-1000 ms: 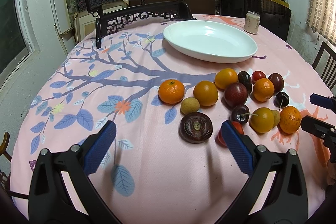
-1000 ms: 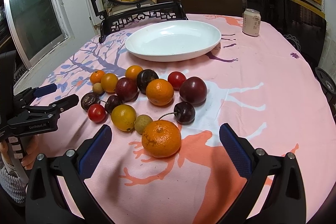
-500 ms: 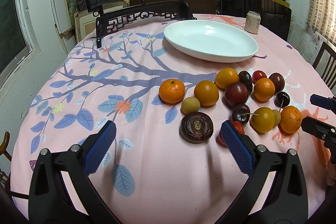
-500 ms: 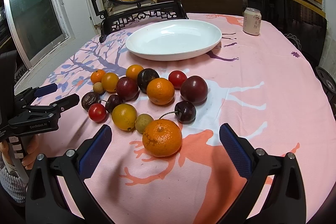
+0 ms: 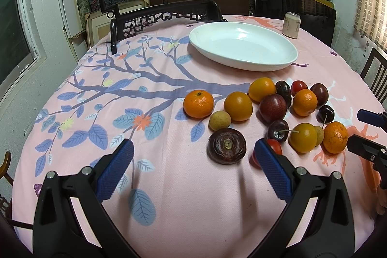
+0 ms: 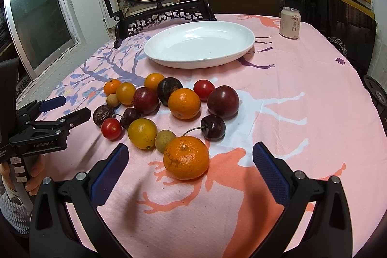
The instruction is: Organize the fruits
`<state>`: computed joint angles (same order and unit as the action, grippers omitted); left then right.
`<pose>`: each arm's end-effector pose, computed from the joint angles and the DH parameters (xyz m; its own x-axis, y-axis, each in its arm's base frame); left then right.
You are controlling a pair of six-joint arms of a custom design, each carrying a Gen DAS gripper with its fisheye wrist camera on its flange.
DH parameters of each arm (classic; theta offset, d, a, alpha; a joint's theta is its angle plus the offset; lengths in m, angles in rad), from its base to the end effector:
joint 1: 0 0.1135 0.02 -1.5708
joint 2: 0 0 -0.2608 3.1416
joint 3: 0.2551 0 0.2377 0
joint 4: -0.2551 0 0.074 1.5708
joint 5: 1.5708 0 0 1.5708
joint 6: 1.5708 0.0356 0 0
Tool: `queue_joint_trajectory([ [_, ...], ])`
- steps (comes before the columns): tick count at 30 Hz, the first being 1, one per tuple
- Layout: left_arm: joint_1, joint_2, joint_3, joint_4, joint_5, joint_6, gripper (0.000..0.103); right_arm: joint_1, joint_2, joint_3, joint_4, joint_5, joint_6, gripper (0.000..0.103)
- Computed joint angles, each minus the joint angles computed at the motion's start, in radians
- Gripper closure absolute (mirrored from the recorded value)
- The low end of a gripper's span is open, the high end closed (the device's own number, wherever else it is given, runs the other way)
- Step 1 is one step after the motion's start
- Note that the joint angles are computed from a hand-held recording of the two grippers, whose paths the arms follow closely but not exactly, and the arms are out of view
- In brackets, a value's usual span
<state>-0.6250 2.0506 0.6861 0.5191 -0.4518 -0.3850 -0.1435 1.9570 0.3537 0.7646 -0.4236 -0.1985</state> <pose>0.2658 -0.1726 0.0527 -0.6718 0.0681 -0.7376 0.0423 0.9977 0.0536 0.2415 -0.0201 0.0441 -0.6938 -0.0814 -0.7156 -0.2839 0.9440 0.1679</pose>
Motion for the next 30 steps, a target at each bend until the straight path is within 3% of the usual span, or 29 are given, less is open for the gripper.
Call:
queue_joint_trajectory([
  [18, 0.004, 0.016, -0.004, 0.01, 0.014, -0.004, 0.002, 0.001, 0.01, 0.004, 0.001, -0.007, -0.001, 0.001],
  [30, 0.034, 0.048, 0.053, -0.058, 0.197, 0.044, 0.002, -0.005, 0.024, 0.021, -0.037, -0.028, -0.016, 0.001],
])
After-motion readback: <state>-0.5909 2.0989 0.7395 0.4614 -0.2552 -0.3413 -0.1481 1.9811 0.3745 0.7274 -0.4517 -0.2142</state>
